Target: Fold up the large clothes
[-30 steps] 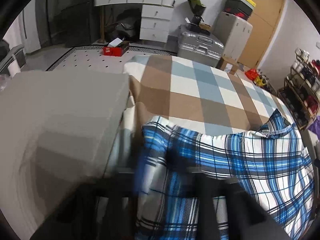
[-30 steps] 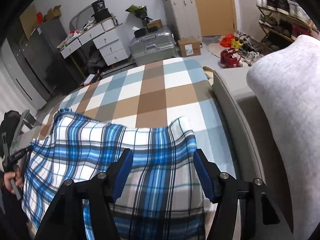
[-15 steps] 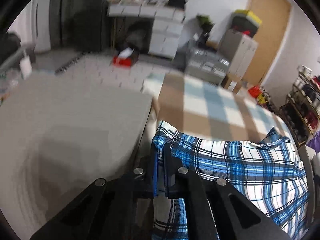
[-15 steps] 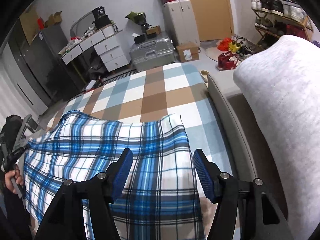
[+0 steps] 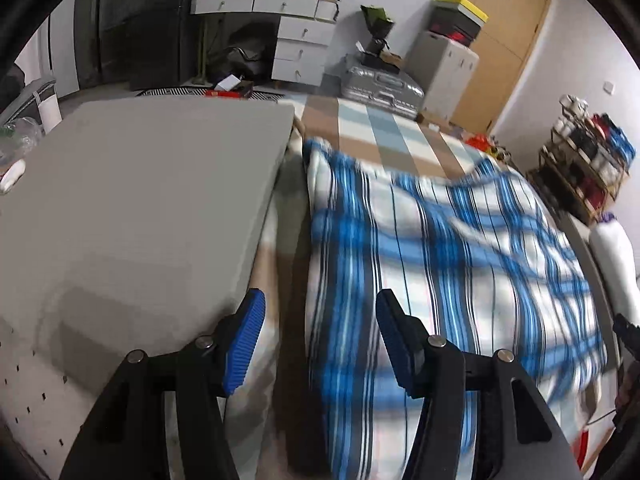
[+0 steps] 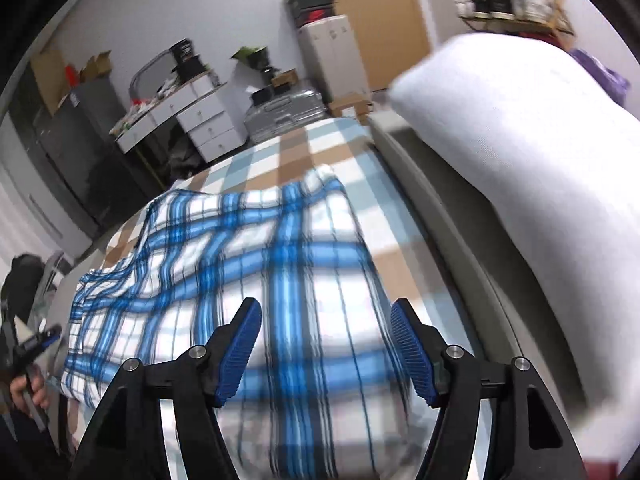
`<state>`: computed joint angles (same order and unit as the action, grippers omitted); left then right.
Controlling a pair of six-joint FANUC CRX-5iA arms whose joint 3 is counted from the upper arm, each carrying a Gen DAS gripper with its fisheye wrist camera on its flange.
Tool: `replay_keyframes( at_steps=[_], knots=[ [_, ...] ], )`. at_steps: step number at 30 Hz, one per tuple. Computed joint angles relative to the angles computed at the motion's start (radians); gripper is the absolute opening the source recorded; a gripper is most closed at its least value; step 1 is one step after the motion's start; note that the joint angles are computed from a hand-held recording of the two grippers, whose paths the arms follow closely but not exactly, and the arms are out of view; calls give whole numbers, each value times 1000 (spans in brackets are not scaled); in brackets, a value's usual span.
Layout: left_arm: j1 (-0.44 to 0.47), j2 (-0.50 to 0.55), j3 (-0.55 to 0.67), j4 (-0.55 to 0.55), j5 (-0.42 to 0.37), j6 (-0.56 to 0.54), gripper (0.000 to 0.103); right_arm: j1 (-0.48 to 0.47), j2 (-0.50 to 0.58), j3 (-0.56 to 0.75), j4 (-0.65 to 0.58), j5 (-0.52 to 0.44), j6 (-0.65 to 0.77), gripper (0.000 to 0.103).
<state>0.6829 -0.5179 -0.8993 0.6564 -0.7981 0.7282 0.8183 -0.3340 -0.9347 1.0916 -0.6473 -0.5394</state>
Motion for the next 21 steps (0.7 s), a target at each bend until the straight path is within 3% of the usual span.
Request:
replay_keyframes(
  at_steps=[3,7,11,15,18,20,21],
  knots=[
    [42,-24,-28,8,-83,-43,52,64,-46,-53,-15,-29,-138,69],
    [70,-15,-42,21,-152,-55,52,89,-58,-90,-21,-21,-214,69],
    [79,-37,-68,46,-178,-82,52,53,-49,-106,9,56,-234,69],
    [130,-39,-94,99,-269,-130,52,-36,-44,-140,164,195,-348,69],
    [116,-85,-126,111,-235,-145,50,-36,-3,-117,165,197,-331,50],
    [96,-106,-148,136,-199,-121,9,-20,13,-104,162,177,-319,6],
    [100,-115,-156,148,-207,-119,6,-15,7,-111,226,146,-375,6]
  ],
)
